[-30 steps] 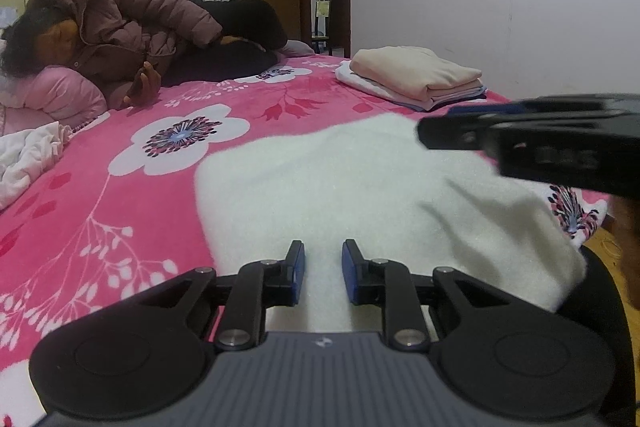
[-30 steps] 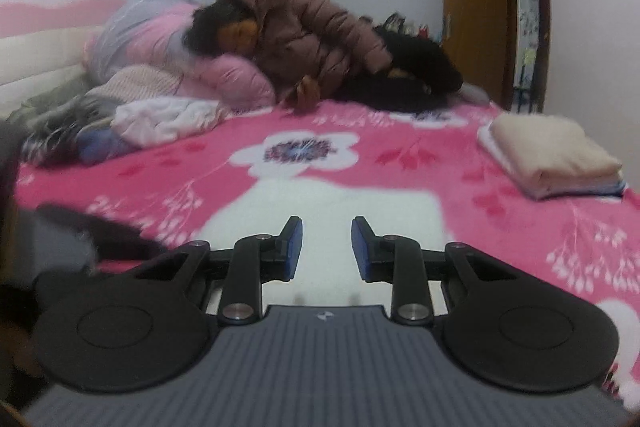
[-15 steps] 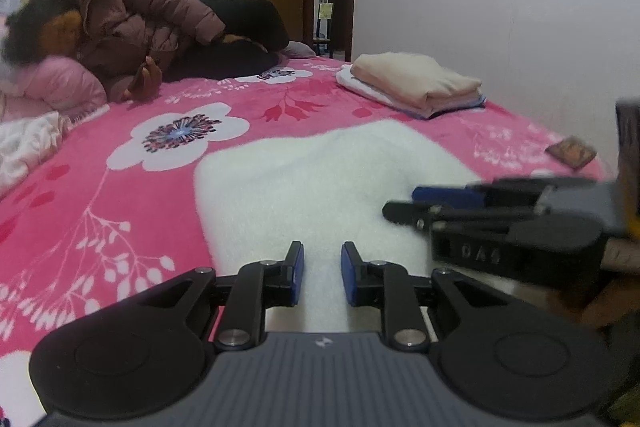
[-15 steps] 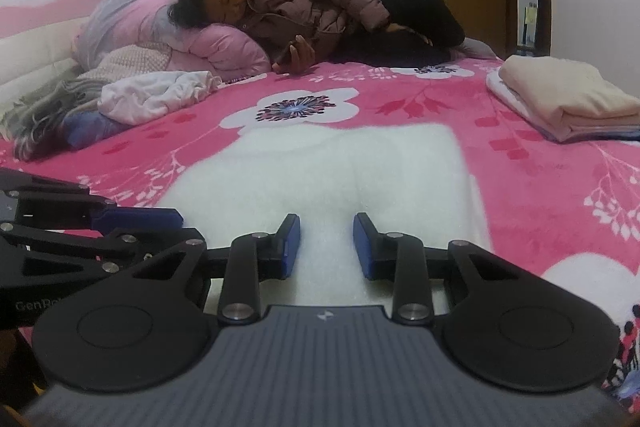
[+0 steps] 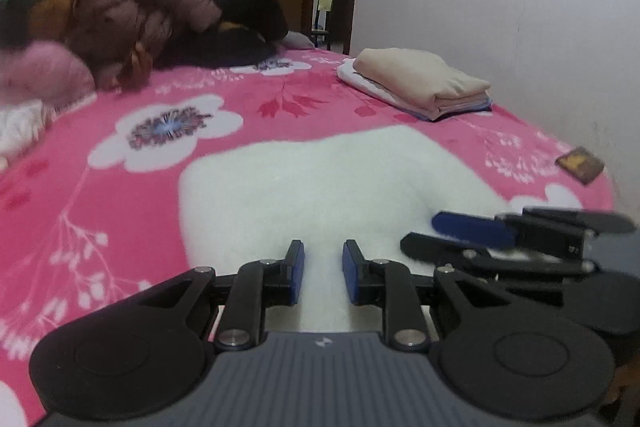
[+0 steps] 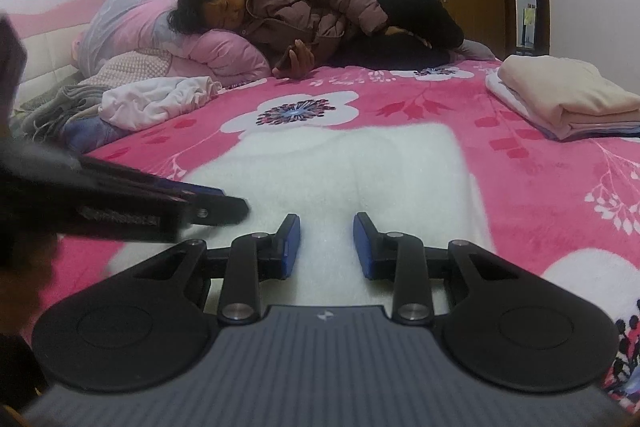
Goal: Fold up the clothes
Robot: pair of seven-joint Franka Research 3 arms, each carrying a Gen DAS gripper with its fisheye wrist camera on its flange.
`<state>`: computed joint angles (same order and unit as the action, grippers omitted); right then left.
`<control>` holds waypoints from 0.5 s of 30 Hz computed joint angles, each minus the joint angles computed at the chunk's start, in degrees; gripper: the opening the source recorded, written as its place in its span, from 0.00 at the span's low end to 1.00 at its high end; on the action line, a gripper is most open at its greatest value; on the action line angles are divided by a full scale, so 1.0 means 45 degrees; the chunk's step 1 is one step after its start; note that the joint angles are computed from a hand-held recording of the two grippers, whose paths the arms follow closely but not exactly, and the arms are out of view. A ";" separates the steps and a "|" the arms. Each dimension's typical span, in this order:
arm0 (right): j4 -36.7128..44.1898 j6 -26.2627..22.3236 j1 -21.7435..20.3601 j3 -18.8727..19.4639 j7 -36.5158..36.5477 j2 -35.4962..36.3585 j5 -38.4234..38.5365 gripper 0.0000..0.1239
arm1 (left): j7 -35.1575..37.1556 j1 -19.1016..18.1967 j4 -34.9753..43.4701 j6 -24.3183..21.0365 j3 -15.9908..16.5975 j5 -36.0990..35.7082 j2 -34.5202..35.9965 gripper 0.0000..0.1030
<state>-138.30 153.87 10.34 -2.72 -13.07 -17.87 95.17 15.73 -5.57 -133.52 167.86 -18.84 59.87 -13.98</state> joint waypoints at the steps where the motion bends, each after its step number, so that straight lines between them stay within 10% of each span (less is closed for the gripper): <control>1: -0.0009 -0.0013 -0.0004 -0.0003 0.0024 -0.0019 -0.0036 0.23 | 0.0005 -0.0014 0.0072 -0.0267 -0.0117 0.0093 0.0000 0.21; 8: 0.0611 0.0085 0.0047 0.0068 0.3303 0.0016 -0.3319 0.23 | -0.0995 0.0063 0.0004 -0.0025 -0.0071 0.1249 -0.0021 0.21; 15: 0.2294 0.1506 0.0703 0.0095 0.2921 0.1322 -0.2546 0.24 | -0.1270 0.0020 -0.0050 -0.0083 -0.0062 0.1552 -0.0102 0.21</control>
<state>-127.97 160.65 13.50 -2.29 0.07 -11.92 83.72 10.02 -5.48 -133.74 167.49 -19.12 66.86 -14.44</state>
